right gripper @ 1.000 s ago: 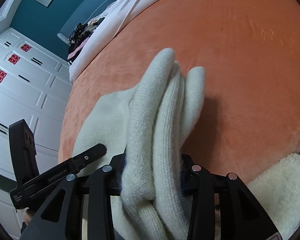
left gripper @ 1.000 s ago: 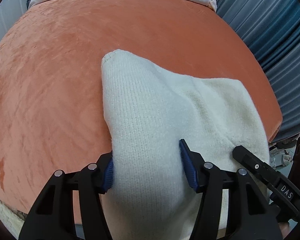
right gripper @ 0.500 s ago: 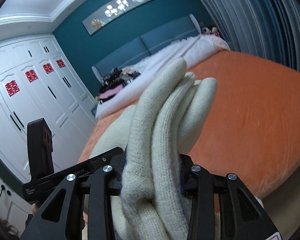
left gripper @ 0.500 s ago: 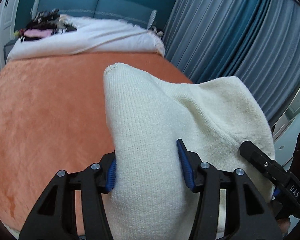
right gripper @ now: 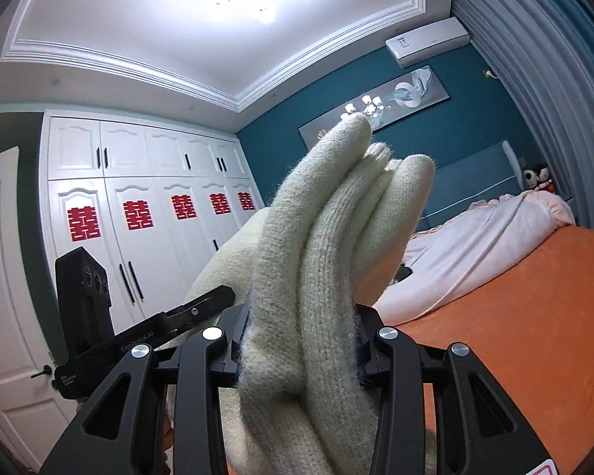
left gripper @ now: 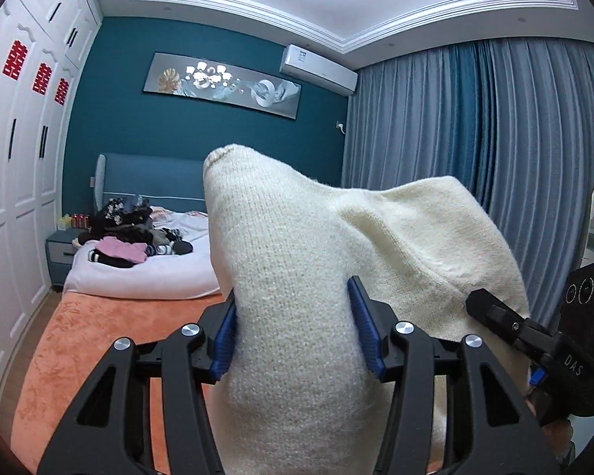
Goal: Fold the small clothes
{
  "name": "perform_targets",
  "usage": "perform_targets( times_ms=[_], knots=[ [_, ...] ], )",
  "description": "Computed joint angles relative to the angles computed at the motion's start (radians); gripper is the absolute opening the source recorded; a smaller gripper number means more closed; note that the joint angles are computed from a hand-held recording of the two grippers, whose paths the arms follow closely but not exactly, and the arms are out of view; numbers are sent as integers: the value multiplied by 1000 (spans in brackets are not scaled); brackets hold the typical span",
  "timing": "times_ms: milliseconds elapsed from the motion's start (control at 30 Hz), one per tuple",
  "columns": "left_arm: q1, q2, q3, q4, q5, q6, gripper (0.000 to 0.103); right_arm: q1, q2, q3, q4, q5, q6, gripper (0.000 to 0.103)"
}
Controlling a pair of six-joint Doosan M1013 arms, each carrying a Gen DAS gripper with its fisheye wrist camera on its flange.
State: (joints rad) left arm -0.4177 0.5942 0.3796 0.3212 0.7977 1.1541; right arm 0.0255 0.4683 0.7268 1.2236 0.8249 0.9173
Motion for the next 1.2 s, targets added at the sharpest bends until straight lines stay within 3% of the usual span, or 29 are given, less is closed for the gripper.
perform_targets(
  times_ms=[200,300,367,467,500,533,567,600,667,767,933,967,1000,1033,1067,1100,1200],
  knots=[
    [54,-10,71,22,44,-64,46,51,113,-125,-122,61,148,37],
    [102,9,138,-43,120,-120,46,74,207,-188,-273,139,349,37],
    [126,5,243,-85,144,-182,44,83,259,-175,-386,200,474,37],
    [135,2,373,-107,189,-218,44,106,353,-215,-637,398,675,36],
    [139,-9,419,-141,180,-216,44,116,349,-182,-727,407,702,36],
    [142,-17,457,-171,172,-218,46,114,324,-127,-765,363,693,39],
    [143,-21,477,-186,169,-223,54,105,297,-72,-750,311,700,44],
    [143,-26,496,-184,165,-244,66,89,295,-58,-690,311,714,46],
    [149,-25,515,-181,143,-300,77,69,304,-70,-633,325,750,57],
    [161,2,497,-289,148,-311,81,64,318,-103,-654,338,740,72],
    [178,70,437,-445,185,-273,88,60,432,-280,-596,511,794,75],
    [181,83,428,-454,200,-287,88,66,461,-330,-599,555,805,71],
    [176,84,429,-444,203,-309,83,73,489,-381,-611,594,809,63],
    [176,84,431,-442,198,-319,78,80,512,-433,-632,610,799,42],
    [172,77,434,-429,195,-332,66,86,529,-484,-639,620,777,36],
    [169,65,440,-416,179,-333,54,84,526,-493,-613,605,740,35],
    [152,48,415,-324,187,-325,44,78,514,-517,-531,546,649,33]
  ],
)
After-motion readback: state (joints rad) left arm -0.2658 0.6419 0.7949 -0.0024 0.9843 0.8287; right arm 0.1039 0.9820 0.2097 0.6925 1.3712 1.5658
